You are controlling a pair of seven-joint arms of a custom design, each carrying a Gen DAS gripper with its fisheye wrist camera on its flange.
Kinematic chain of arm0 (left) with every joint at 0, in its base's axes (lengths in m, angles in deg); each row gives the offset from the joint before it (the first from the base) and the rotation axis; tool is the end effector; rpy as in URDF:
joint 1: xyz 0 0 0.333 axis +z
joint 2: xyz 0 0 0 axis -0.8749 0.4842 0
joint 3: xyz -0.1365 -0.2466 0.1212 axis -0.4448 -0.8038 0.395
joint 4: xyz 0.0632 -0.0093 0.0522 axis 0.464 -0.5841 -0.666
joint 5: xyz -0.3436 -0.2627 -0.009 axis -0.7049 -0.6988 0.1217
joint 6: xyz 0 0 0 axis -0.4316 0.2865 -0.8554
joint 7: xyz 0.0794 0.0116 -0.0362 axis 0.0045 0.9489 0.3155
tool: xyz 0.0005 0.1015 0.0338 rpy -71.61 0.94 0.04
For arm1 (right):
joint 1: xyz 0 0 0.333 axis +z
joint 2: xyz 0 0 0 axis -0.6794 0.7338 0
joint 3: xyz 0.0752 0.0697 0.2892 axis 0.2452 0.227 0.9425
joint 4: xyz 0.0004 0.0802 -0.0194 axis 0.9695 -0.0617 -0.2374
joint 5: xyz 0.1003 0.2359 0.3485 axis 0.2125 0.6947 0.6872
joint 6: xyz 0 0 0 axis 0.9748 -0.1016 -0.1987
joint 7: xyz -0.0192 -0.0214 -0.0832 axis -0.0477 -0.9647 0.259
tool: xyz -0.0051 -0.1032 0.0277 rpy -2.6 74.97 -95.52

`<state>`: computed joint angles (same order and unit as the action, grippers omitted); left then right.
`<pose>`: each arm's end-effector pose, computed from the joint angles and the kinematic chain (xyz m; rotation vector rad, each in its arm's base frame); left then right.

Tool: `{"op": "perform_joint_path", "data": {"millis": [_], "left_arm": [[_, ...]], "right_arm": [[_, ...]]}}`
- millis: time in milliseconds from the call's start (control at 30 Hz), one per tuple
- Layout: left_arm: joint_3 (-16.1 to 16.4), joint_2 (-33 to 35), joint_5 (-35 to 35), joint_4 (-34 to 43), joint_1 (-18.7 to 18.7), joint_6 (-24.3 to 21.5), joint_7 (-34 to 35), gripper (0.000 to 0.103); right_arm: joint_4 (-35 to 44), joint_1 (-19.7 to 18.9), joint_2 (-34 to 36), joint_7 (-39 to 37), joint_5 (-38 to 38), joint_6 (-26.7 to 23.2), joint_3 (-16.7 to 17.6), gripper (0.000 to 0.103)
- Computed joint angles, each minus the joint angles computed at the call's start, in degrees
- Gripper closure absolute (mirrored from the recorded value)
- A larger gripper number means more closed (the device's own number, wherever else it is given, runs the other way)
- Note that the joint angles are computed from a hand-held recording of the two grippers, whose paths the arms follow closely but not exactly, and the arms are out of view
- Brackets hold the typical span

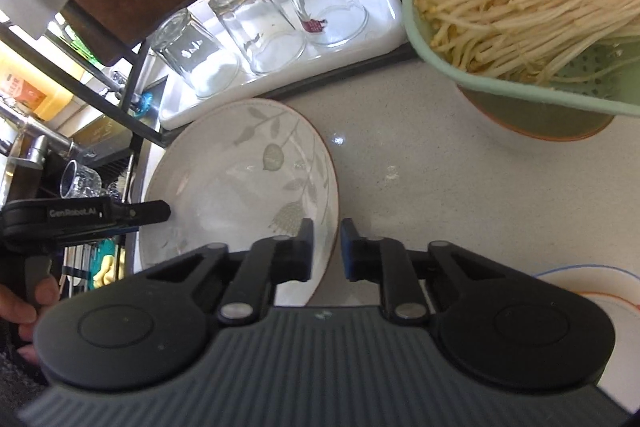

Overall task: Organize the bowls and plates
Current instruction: 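Move both grippers to the other leaf plate by the rack and pinch its rim, then carry the leaf plate with both grippers onto the plate stack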

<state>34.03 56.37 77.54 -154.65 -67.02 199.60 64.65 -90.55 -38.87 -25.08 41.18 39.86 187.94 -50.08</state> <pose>0.5287 -0.1780 0.4385 -2.5793 1.4342 -0.6761 0.5817 0.0081 0.4539 -2.0523 1.5281 0.0744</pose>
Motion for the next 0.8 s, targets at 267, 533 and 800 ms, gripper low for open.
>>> {"op": "perform_joint_path", "data": {"millis": [267, 533, 800], "left_arm": [[0.66, 1.15, -2.26, 0.12, -0.21, 2.51, 2.66, 0.083], [0.76, 1.19, -2.53, 0.40, -0.40, 1.59, 1.97, 0.086], [2.38, -1.17, -16.03, -1.60, -3.17, 2.86, 11.34, 0.086]], "right_arm": [[1.23, -0.75, 1.59, 2.02, 1.76, -1.76, -0.15, 0.093], [1.19, -1.53, 1.45, -1.94, 4.63, -4.06, -0.30, 0.093], [0.41, -2.55, -0.91, -2.86, 3.56, -6.03, -1.13, 0.093]]}}
